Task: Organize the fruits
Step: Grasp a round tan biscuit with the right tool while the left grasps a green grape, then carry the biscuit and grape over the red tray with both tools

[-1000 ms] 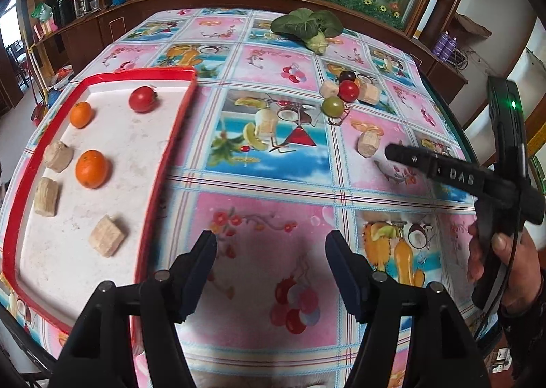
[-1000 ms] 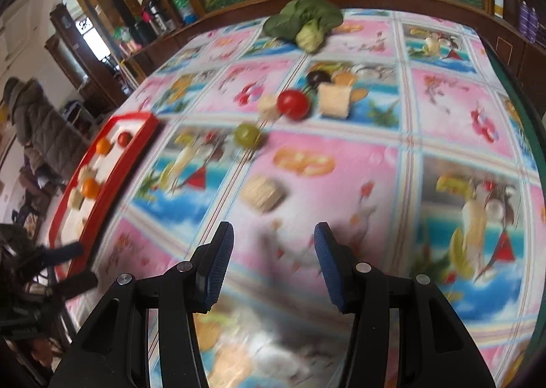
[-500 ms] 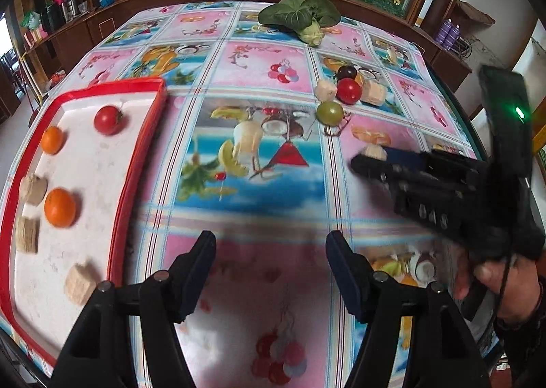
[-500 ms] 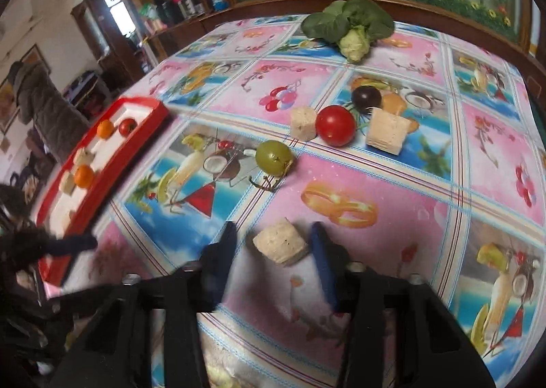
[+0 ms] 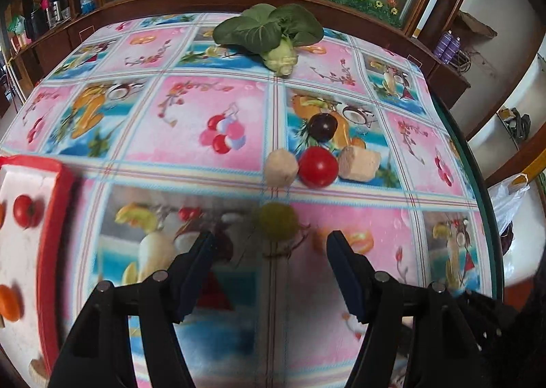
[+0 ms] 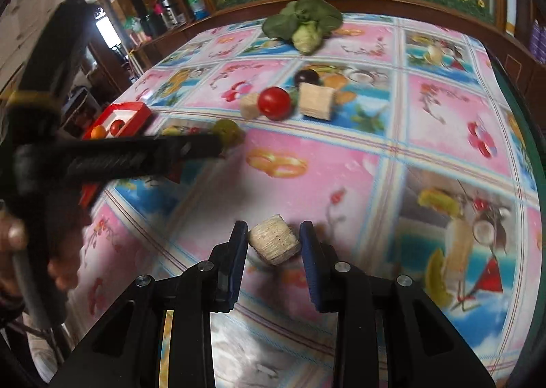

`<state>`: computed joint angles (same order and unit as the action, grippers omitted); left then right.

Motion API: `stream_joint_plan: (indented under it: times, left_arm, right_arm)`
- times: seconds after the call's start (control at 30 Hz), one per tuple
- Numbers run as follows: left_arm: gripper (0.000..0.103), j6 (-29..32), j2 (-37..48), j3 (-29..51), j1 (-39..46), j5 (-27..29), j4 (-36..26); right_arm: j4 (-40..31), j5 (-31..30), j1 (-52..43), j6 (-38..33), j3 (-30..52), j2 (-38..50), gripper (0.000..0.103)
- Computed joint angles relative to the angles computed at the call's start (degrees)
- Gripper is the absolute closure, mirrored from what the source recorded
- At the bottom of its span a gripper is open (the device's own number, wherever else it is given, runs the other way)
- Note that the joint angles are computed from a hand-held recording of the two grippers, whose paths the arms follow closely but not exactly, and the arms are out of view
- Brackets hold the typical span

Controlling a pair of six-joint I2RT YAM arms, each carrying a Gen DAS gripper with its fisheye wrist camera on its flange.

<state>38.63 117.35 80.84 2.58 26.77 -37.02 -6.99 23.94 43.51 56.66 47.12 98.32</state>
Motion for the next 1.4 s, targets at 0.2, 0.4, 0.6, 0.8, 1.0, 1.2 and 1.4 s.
stream_joint_plan:
  times: [0.2,0.4,0.6,0.8,1.0,1.2,1.4]
  left_arm:
    - [0.042,-2.08,-0.81,-3.95,-2.44,-2.06,7.05]
    - [0.071,2.20,0.95,-1.42,0.10,3.11,3.36]
    - [0.071,7.72,1.17,0.86,4.29,6.30,-4.39]
    - [0.071,15.65,-3.85,-5.40,9.04,5.73,-6.62]
    - [0.070,25.42,-7.59,-10.70,15.18,5.55,-10.99]
    - [0.071,35.05,-9.21,-12.18,20.88,5.69,-17.66]
    - [0.071,41.24,-8.43,-9.13,25.54,5.36,-24.13]
  right_arm:
    - [2.04,-0.14,0.09,0.60,-2.52,-1.35,0.072]
    - [0.84,1.00,0.48,0.40,-1.99,-1.04,0.072]
    - [0.06,2.09,1.25,1.18,-1.95,-1.53,0.072]
    - [-1.72,3.26,3.12,2.66,-0.99,-2.01,0.072]
    - [-3.76,4.59,5.91,4.91,-0.50,-2.66,0.072]
    - [-9.62,6.40,9.61,9.56,1.82,-2.89,0.072]
    - [-12.54,5.03,11.73,13.94,5.03,0.06,0.072]
